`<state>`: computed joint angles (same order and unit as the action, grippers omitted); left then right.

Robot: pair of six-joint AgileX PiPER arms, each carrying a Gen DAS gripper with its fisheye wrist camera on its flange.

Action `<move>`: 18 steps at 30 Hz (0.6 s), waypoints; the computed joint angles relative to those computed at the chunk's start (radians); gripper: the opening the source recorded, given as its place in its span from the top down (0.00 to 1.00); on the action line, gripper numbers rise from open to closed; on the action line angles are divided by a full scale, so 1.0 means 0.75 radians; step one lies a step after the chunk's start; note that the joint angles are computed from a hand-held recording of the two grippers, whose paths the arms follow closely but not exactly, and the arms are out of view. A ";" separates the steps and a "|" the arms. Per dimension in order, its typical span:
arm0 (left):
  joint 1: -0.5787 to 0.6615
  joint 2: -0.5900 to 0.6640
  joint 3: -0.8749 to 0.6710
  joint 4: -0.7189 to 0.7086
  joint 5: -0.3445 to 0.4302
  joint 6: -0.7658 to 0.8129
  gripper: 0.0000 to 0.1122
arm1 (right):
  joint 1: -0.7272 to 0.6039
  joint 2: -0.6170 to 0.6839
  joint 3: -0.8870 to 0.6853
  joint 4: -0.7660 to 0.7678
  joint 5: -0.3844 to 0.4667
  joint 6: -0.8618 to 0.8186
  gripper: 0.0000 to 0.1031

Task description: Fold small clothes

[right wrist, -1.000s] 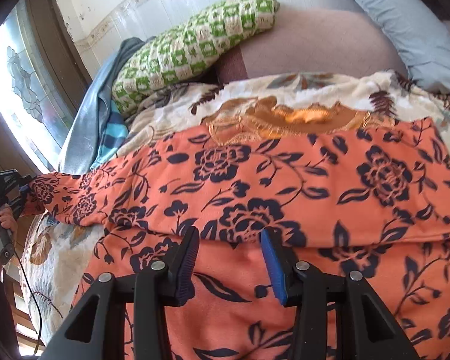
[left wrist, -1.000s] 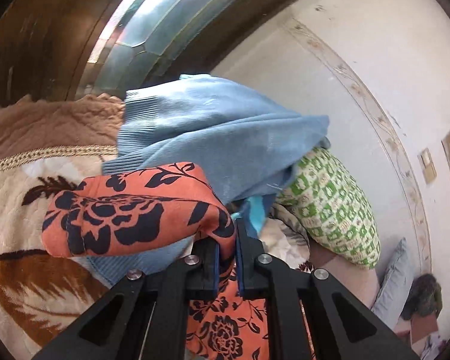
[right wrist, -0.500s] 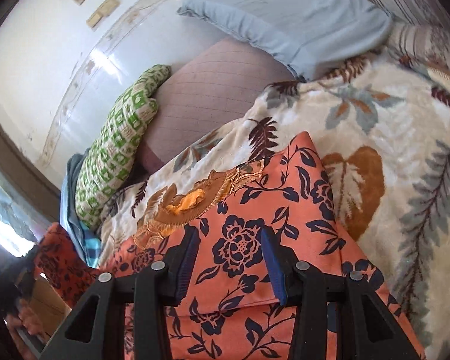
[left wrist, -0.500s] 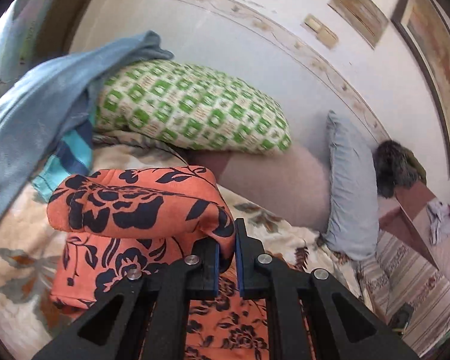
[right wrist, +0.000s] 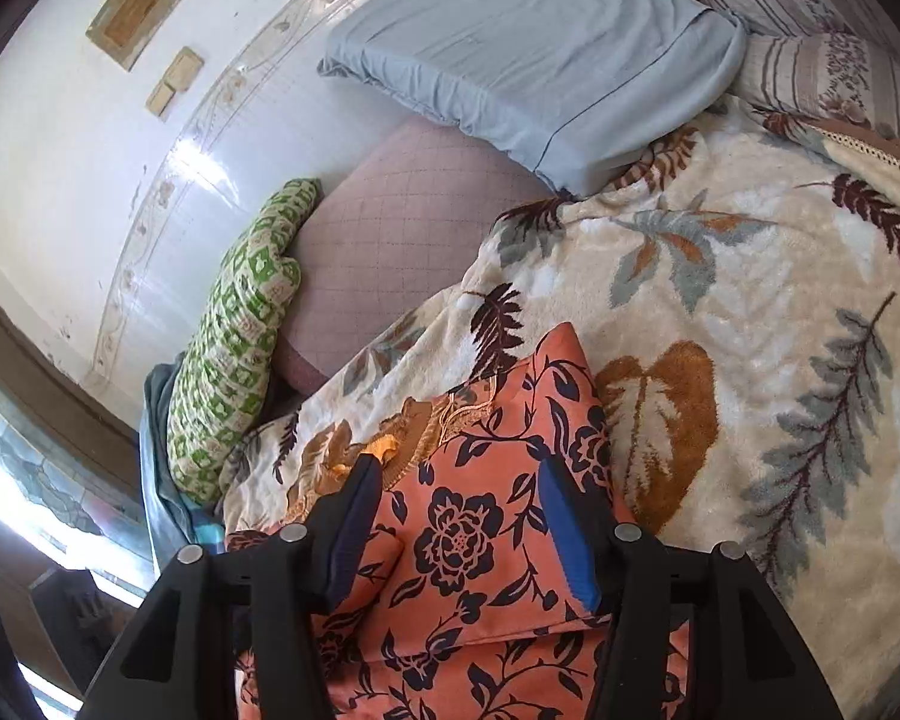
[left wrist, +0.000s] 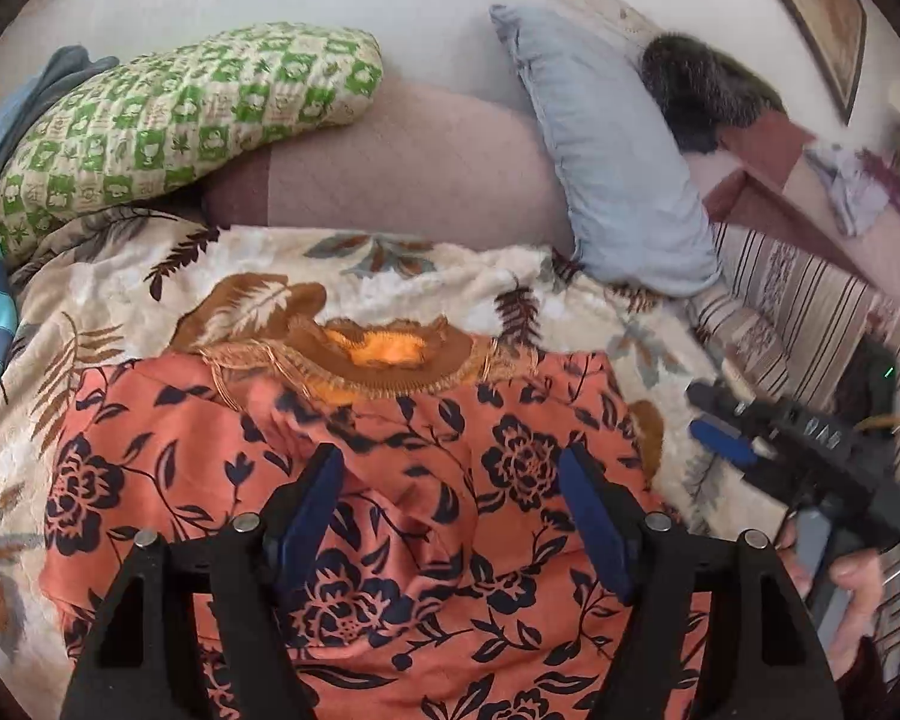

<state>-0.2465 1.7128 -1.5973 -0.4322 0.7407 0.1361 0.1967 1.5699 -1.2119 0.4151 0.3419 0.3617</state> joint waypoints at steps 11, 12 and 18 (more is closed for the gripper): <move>0.448 0.179 -0.119 0.304 0.195 -0.516 0.17 | 0.351 0.291 -0.423 -0.313 0.210 -0.084 0.44; 0.477 0.192 -0.100 0.282 0.219 -0.532 0.17 | 0.409 0.324 -0.486 -0.440 0.234 -0.017 0.44; 0.432 0.231 -0.050 0.356 0.286 -0.482 0.17 | 0.669 0.572 -0.908 -0.994 0.464 0.260 0.35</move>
